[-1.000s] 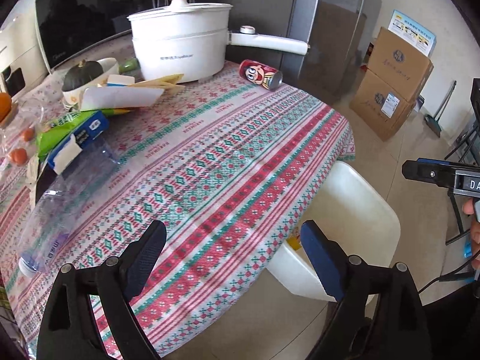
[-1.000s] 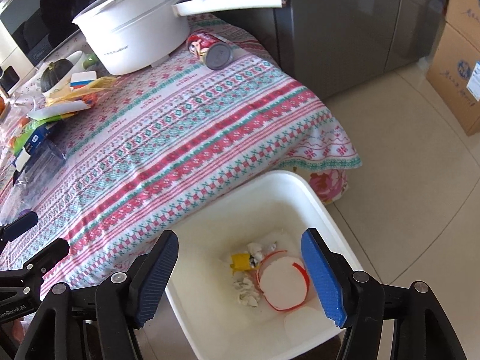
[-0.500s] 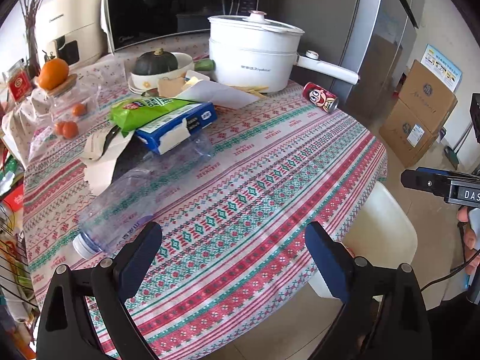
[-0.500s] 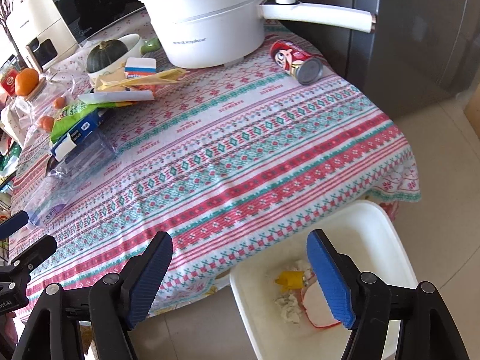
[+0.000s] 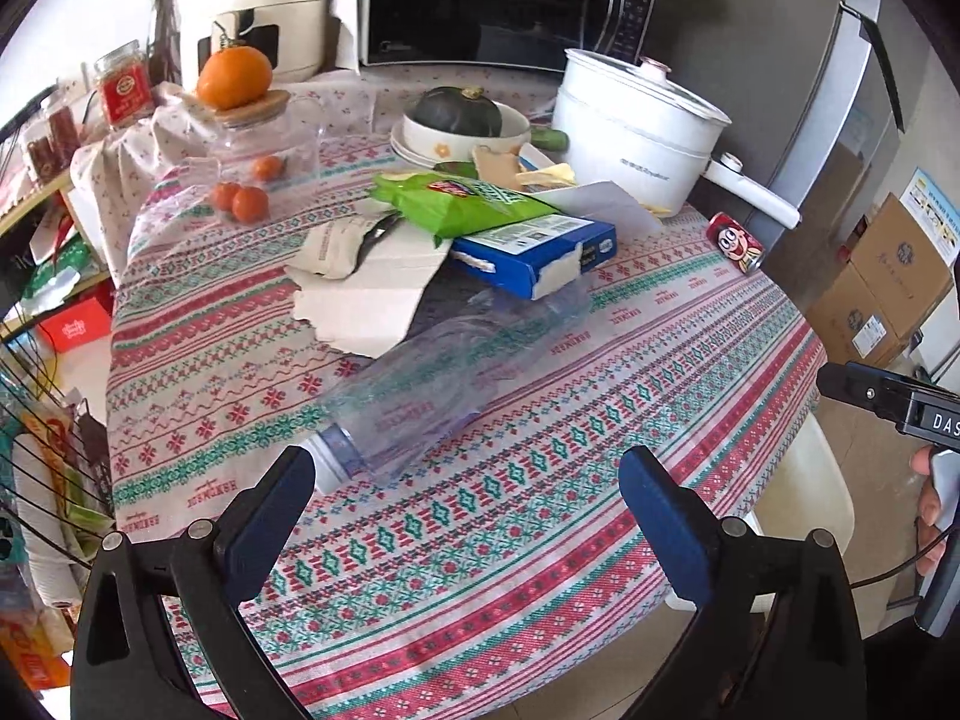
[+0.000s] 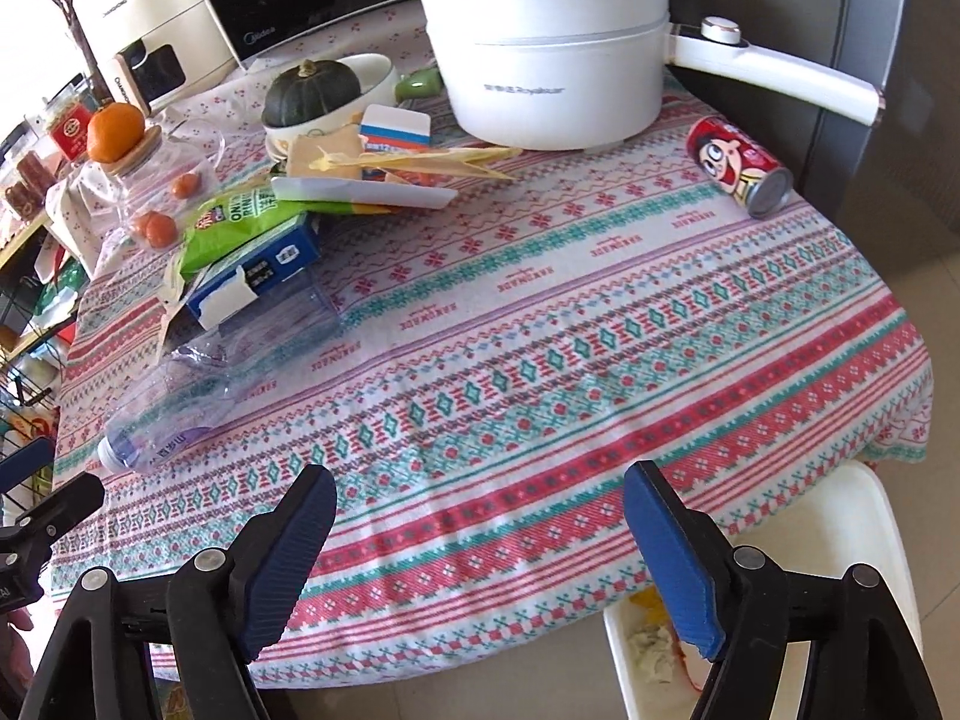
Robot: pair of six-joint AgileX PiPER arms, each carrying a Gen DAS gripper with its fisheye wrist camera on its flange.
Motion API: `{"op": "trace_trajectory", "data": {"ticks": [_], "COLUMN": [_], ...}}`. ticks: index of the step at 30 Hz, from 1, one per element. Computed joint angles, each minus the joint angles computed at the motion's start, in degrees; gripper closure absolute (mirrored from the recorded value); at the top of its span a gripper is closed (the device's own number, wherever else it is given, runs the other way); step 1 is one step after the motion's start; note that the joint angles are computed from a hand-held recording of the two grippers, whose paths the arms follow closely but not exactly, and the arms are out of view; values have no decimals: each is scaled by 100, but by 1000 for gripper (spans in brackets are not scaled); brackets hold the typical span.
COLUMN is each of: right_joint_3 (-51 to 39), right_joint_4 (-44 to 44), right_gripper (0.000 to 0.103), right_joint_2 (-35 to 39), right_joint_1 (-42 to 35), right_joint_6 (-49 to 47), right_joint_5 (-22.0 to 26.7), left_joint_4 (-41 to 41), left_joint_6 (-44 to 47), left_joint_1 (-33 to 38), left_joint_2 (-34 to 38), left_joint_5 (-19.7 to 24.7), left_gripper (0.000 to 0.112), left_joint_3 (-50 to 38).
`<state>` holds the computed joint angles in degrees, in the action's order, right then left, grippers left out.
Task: Collect trash
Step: 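Move both grippers back over the table toward the plastic bottle, then grasp the clear plastic bottle with the left gripper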
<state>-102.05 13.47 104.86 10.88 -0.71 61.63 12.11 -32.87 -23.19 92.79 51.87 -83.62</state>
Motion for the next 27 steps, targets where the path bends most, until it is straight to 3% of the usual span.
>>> {"op": "trace_trajectory", "data": {"ticks": [6, 12, 15, 23, 27], "right_joint_3": [-525, -1001, -1122, -1068, -1010], "right_joint_4": [-21, -45, -76, -277, -302], "right_gripper": [19, 19, 19, 19, 19], "right_joint_2": [431, 842, 940, 981, 936], "right_joint_1": [389, 601, 633, 511, 345], "right_joint_6": [195, 303, 319, 245, 152], "right_joint_5": [96, 227, 263, 311, 320], "left_joint_4": [-252, -293, -789, -1000, -2031], "left_joint_6": [383, 1762, 2526, 2908, 3501], "left_joint_1": [535, 564, 622, 521, 632], "left_joint_2": [-100, 302, 687, 1621, 1559], "left_joint_5": [-181, -486, -473, 148, 495], "left_gripper": [10, 10, 10, 13, 13], "left_joint_3": [276, -23, -380, -1275, -1414]}}
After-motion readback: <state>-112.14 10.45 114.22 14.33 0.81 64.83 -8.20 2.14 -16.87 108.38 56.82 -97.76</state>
